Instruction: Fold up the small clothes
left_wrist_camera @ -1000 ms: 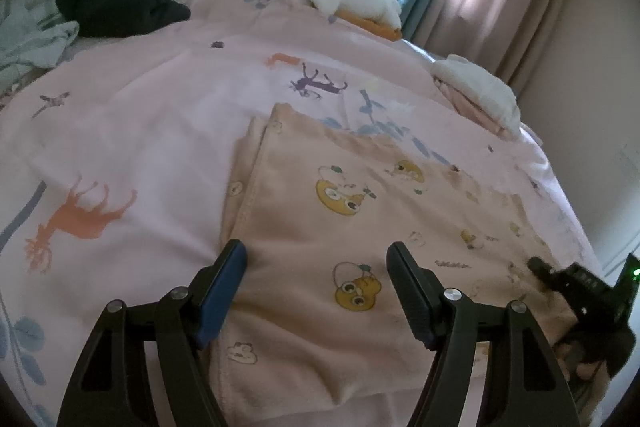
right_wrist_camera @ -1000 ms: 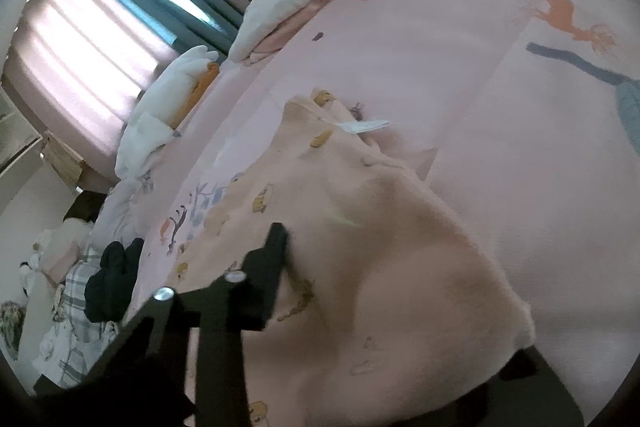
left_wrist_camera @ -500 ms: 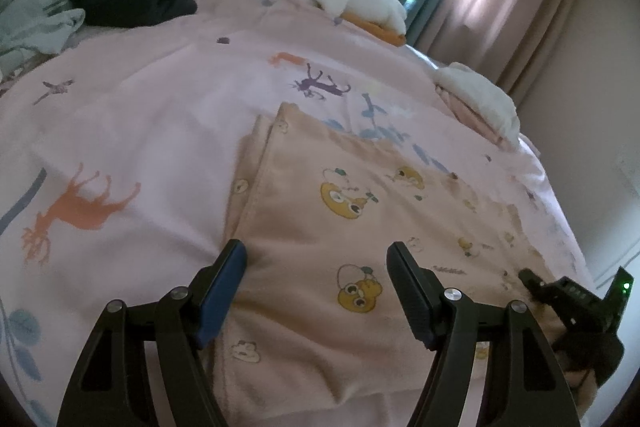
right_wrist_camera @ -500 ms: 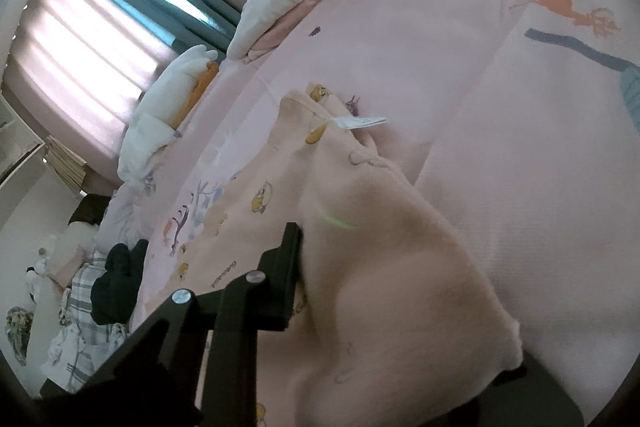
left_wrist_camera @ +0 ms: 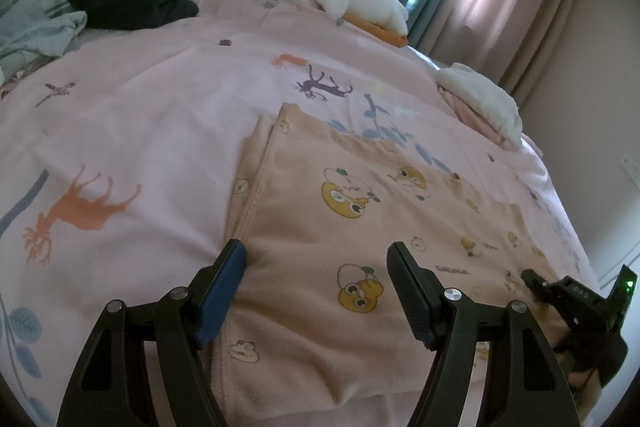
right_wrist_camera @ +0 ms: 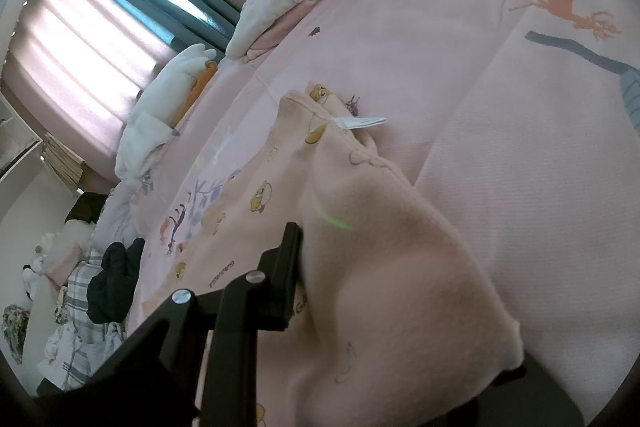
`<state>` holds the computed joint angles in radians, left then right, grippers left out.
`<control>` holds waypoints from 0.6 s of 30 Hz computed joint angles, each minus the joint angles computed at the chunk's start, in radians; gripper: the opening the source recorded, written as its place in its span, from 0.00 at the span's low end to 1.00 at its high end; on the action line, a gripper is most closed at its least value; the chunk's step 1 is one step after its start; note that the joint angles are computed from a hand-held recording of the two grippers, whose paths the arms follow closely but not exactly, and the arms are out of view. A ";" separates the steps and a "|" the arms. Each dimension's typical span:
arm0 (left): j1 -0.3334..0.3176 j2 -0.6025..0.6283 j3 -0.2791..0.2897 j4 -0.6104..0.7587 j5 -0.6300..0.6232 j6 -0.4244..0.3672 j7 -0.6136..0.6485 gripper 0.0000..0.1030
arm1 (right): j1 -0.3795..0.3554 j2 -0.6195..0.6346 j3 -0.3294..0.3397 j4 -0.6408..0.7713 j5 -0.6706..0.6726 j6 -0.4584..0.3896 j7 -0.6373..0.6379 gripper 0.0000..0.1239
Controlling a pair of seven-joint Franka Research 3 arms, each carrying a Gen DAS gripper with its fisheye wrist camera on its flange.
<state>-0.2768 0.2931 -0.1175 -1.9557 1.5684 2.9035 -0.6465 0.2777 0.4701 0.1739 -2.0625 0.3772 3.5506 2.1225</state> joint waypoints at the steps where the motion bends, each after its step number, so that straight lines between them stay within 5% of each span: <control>1: 0.000 -0.001 0.001 -0.001 0.004 0.001 -0.005 0.70 | 0.007 0.000 -0.006 0.001 0.006 -0.002 -0.004 0.16; 5: 0.001 -0.001 0.000 -0.002 0.000 -0.001 0.000 0.70 | 0.060 -0.007 -0.054 0.009 0.057 -0.027 -0.044 0.16; 18: 0.010 0.000 -0.002 0.001 0.042 0.017 -0.052 0.70 | 0.552 -0.014 -0.483 0.155 0.416 -0.128 -0.534 0.11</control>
<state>-0.2671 0.2928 -0.1200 -1.9544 1.6109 2.9210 -0.6990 0.8292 0.4564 -0.3091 -1.9075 0.7935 3.4230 1.5887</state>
